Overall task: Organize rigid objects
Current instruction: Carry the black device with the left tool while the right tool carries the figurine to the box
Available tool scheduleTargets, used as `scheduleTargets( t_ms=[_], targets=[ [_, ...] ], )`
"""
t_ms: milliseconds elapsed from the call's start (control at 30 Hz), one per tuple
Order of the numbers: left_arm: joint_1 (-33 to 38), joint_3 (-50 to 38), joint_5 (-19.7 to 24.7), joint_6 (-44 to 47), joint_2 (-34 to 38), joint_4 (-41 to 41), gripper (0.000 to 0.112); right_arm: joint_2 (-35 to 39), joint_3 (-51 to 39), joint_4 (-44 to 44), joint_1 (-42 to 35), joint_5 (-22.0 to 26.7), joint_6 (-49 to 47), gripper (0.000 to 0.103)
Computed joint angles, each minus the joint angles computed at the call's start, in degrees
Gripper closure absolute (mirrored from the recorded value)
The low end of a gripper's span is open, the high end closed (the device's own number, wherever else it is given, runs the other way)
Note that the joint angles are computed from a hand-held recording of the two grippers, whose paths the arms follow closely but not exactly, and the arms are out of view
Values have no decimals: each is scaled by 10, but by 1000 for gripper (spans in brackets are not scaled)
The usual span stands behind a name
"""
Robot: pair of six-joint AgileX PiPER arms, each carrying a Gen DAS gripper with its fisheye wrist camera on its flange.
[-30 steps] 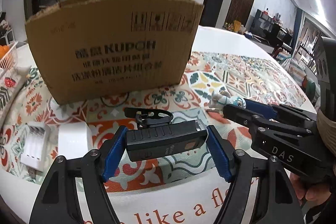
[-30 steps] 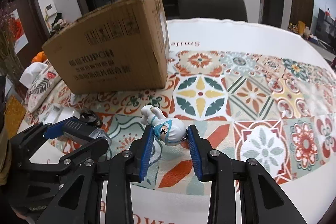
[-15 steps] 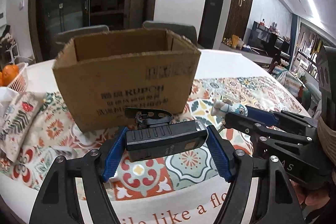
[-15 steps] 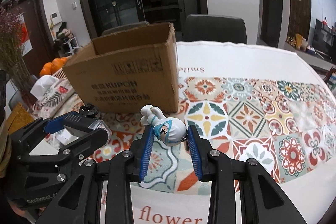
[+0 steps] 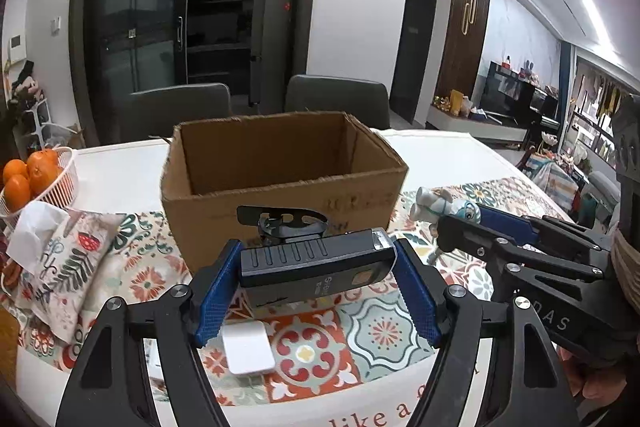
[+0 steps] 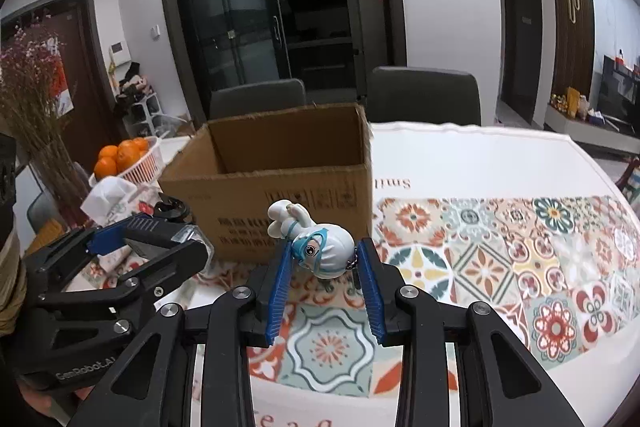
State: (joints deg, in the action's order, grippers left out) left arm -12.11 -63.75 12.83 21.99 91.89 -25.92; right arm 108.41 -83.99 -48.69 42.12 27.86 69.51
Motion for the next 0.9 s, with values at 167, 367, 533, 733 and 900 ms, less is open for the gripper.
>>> scheduleTargets(
  t_ms=[167, 367, 533, 733, 900],
  targets=[
    [25, -31, 29, 38, 4, -34, 38, 15, -51, 12, 6, 19, -25, 69],
    [35, -78, 57, 5, 11, 16, 38, 38, -121, 44, 7, 43, -73, 69],
    [37, -121, 70, -41, 24, 78, 38, 65, -192, 86, 2, 69, -127, 69],
    [46, -183, 104, -54, 52, 97, 38, 102, -273, 129, -4, 99, -180, 69],
    [55, -253, 145, -60, 90, 104, 38, 141, -361, 167, -10, 136, -232, 69]
  ],
)
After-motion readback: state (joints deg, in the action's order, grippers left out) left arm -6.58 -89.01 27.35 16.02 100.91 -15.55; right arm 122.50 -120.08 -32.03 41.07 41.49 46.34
